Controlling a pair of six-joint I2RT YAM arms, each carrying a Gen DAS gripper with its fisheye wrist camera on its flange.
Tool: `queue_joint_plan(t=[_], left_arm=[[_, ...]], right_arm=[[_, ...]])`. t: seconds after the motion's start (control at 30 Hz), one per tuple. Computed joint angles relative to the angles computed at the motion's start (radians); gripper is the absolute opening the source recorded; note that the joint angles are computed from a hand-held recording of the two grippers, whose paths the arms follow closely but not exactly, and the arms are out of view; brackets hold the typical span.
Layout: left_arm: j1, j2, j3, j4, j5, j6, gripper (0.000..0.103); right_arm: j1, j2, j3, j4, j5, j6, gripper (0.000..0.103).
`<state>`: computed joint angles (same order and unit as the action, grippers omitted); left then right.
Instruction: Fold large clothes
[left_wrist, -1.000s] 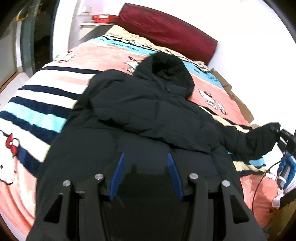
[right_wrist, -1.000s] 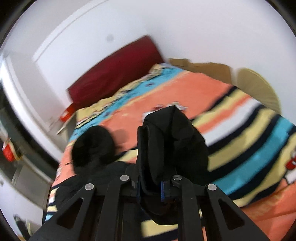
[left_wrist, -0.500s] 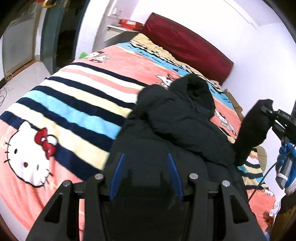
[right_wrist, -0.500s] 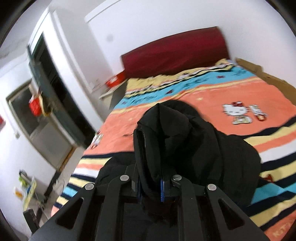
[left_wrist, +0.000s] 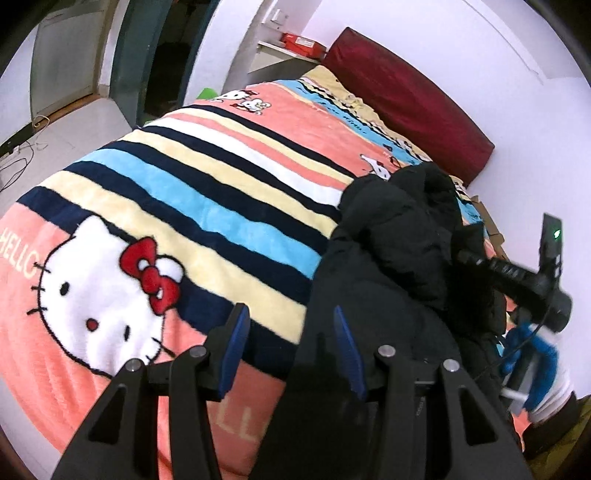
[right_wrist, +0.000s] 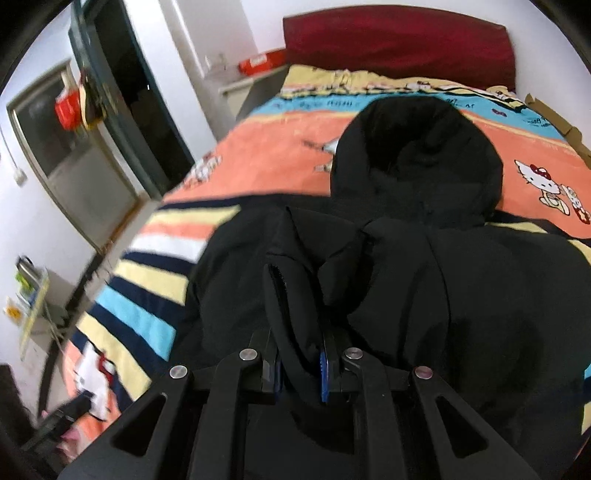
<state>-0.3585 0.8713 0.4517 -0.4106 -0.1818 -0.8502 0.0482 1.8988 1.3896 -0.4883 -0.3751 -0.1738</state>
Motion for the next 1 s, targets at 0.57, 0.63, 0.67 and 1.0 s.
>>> queue_joint_plan(t=[0.57, 0.63, 0.67, 1.0], left_arm=[[-0.409, -0.076, 0.266, -0.481, -0.442, -0.242, 0.046], [-0.513, -0.032, 0.313, -0.556, -0.515, -0.337, 0.046], [-0.563, -0.002, 0.339, -0.594, -0.548, -0.387, 0.046], [-0.814, 0.330, 0.587, -0.788, -0.679, -0.599, 0.046]], right_arm=[[-0.027, -0.227, -0.147, -0.046, -0.051, -0.051, 0.056], [-0.058, -0.282, -0.174, -0.064, -0.073, -0.074, 0.058], [-0.078, -0.307, -0.187, -0.074, -0.086, -0.086, 0.058], [-0.339, -0.424, -0.237, -0.180, -0.217, -0.262, 0.061]])
